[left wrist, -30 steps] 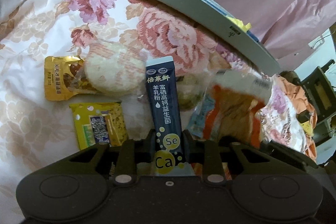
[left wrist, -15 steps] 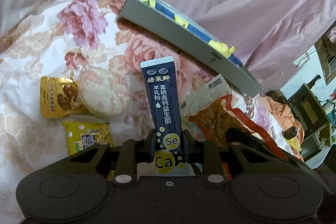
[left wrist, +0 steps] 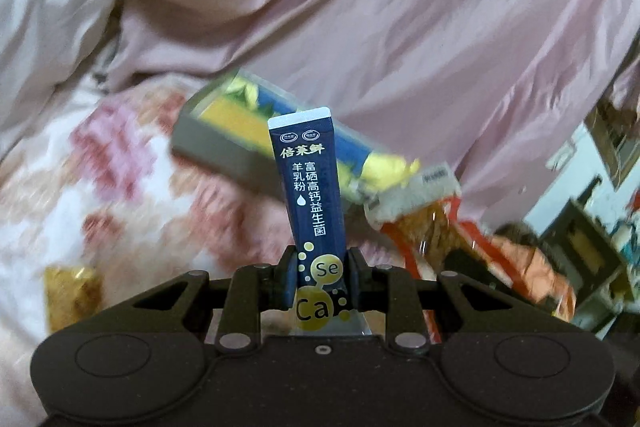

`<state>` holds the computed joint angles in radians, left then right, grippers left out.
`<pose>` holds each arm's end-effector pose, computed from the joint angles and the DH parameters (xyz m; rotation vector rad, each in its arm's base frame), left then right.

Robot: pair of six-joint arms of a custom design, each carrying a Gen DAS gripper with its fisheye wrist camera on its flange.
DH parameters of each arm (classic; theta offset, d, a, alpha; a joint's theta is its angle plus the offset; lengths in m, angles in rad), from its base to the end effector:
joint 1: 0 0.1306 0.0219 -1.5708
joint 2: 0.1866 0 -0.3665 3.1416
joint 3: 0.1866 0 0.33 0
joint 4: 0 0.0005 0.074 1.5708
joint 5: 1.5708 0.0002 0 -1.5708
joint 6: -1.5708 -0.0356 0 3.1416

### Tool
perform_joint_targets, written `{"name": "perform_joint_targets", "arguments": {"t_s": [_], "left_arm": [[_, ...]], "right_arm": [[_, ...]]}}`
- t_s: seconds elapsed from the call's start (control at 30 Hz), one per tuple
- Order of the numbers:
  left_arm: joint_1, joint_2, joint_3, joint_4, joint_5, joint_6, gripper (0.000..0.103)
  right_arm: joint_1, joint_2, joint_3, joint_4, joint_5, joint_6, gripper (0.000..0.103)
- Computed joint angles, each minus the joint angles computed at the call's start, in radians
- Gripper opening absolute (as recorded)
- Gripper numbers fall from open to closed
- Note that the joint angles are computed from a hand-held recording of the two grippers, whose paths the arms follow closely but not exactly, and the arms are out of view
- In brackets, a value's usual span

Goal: Organize snacks
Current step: 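Carry both snacks to the grey tray and open both tools to drop them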

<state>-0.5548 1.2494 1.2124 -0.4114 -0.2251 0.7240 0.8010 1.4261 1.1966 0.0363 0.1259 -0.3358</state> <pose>0.3442 -0.2045 0.4343 -0.3186 2.0318 -0.5835 0.3278 0.3310 0.4005 -0.3268 1.7883 0.7081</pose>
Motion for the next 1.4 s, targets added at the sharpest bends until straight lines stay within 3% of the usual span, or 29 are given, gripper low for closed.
{"name": "perform_joint_targets", "arguments": {"t_s": [0.27, 0.67, 0.97, 1.27, 1.33, 1.4], "left_arm": [[0.022, 0.21, 0.28, -0.016, -0.042, -0.018, 0.027], [0.03, 0.485, 0.636, -0.189, -0.046, -0.006, 0.027], [0.025, 0.562, 0.714, -0.26, -0.057, 0.003, 0.027], [0.026, 0.6, 0.763, -0.33, -0.076, 0.019, 0.03], [0.026, 0.602, 0.765, -0.342, -0.085, 0.023, 0.032], [0.025, 0.596, 0.755, -0.338, -0.091, 0.024, 0.045]], "right_arm": [[-0.122, 0.053, 0.036, 0.093, -0.04, -0.099, 0.013], [-0.25, 0.174, 0.144, 0.081, -0.113, -0.29, 0.014], [-0.279, 0.198, 0.173, 0.043, -0.144, -0.343, 0.014], [-0.292, 0.222, 0.214, 0.012, -0.18, -0.325, 0.015], [-0.295, 0.229, 0.223, 0.004, -0.187, -0.322, 0.016], [-0.295, 0.234, 0.242, -0.026, -0.188, -0.3, 0.018]]}}
